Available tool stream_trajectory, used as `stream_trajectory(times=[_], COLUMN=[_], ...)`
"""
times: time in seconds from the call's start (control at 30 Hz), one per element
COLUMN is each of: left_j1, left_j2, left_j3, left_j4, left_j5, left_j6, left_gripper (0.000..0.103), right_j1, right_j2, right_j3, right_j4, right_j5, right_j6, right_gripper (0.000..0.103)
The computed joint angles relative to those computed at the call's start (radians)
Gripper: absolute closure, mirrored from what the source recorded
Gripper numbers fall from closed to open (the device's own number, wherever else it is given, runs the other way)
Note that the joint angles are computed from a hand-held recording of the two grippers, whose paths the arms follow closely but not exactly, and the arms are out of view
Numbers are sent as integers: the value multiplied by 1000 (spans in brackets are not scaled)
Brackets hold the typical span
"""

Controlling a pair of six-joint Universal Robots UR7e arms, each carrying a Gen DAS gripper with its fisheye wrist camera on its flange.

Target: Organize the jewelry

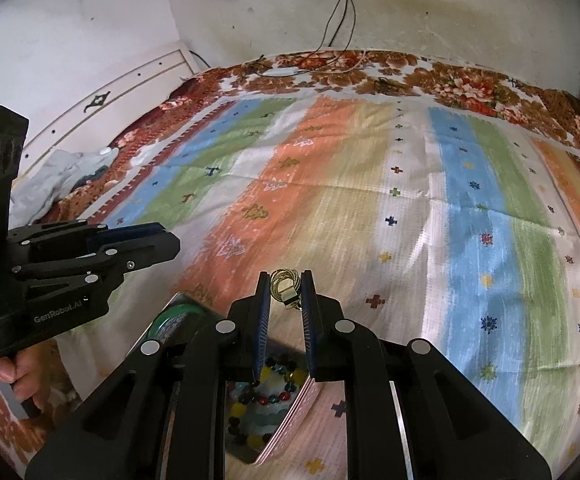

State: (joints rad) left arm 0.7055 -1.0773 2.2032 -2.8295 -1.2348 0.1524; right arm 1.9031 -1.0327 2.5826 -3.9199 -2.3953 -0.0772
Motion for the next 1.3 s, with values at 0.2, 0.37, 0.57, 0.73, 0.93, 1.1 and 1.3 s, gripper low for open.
stream_trajectory(times=[0.2,0.37,0.57,0.73,0.93,1.1,1.3], left_j1=[-4,-5,-9,-11,-4,8,11], left_j2=[-37,-61,-78,-86,-94,-94,-99], left_j3=[35,61,79,87,82,71,72], left_j4=[-4,-8,-2,2,41,61,49], left_j5=[-15,-17,-16,-21,-31,-50,-37], left_j6=[-3,-6,-9,-12,-36,-57,-77], left_gripper=[84,84,84,84,83,72,69], right_j1=[23,45,63,67,64,68,79], right_j2=[3,19,49,58,62,59,62], right_j3=[21,30,46,53,64,74,73], right_j4=[-6,-12,-12,-13,-10,-32,-33], right_j5=[7,1,5,15,31,27,4], right_j6=[16,33,82,97,124,128,126], right_gripper=[87,87,87,87,87,68,62])
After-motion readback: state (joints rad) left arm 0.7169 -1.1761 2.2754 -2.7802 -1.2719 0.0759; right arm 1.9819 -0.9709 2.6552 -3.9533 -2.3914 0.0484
